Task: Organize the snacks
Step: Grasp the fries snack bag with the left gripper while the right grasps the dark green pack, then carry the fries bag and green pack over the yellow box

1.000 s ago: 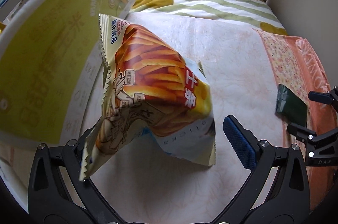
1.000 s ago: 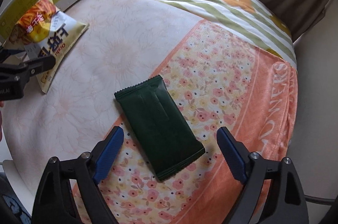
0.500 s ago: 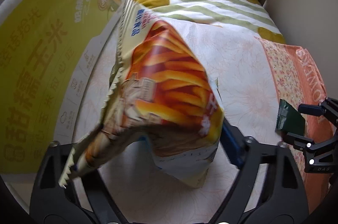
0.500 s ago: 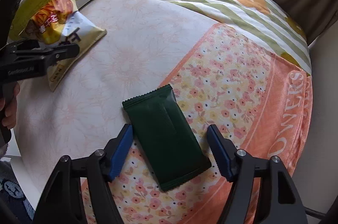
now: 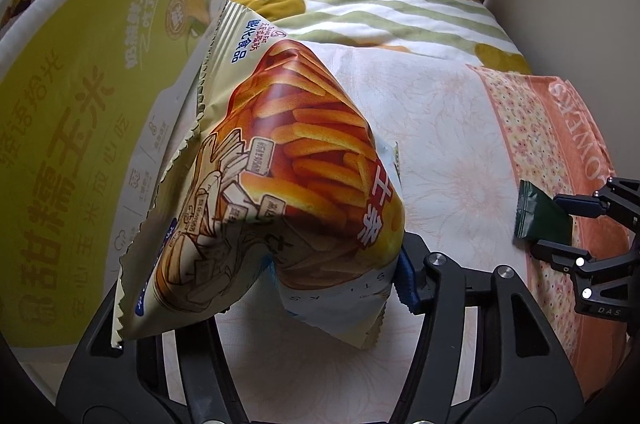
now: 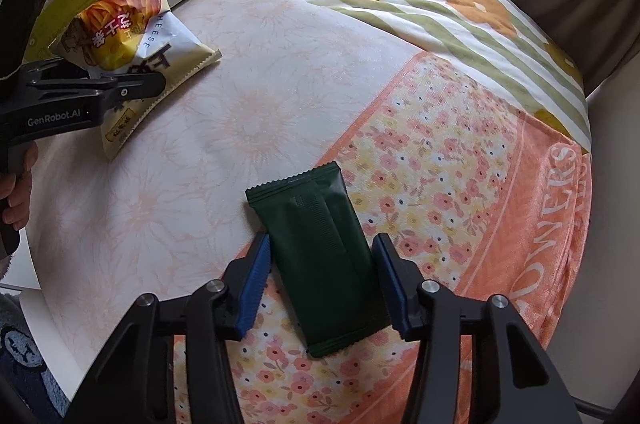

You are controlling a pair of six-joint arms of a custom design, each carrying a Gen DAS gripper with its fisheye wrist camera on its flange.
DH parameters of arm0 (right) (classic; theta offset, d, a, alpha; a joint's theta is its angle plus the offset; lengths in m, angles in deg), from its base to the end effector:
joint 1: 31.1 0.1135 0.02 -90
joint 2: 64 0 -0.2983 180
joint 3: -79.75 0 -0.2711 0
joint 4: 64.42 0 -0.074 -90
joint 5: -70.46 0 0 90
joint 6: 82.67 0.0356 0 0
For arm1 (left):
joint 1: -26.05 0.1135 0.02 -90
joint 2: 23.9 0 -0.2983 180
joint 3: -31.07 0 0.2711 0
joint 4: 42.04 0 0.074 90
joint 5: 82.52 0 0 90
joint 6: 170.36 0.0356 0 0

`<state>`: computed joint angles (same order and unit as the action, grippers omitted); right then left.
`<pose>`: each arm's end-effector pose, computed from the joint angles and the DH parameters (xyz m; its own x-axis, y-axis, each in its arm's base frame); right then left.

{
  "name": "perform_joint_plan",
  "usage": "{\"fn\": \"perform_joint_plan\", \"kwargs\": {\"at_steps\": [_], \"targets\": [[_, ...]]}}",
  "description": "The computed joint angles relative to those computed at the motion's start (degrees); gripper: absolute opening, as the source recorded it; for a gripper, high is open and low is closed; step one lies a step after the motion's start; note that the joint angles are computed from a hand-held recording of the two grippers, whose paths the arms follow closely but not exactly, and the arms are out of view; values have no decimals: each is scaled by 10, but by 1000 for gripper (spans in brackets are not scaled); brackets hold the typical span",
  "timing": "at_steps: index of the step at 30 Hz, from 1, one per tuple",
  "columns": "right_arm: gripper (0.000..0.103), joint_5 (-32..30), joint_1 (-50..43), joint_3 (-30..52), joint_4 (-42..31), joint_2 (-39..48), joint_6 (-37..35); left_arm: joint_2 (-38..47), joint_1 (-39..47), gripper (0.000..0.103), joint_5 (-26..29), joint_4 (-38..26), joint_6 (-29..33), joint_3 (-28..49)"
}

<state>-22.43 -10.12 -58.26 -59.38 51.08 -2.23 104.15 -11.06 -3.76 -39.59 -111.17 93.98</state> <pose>0.2480 0.0970 0.0227 -0.7917 -0.4812 -0.3764 -0.5138 0.8578 -0.0160 0.2975 -0.2164 0.0056 -0.8752 0.0322 -0.4828 0.0841 0.9927 -0.0862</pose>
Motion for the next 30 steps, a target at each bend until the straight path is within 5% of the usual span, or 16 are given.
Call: {"fn": "perform_joint_plan", "kwargs": {"at_steps": [12, 24, 30], "targets": [[47, -13, -16, -9, -49, -82, 48, -81, -18, 56, -18, -11, -12, -43], [47, 41, 66, 30, -232, -316, 138, -378, -19, 56, -78, -139, -26, -120], [47, 106, 165, 104, -275, -320, 182, -530, 77, 56, -53, -214, 53, -153]]}}
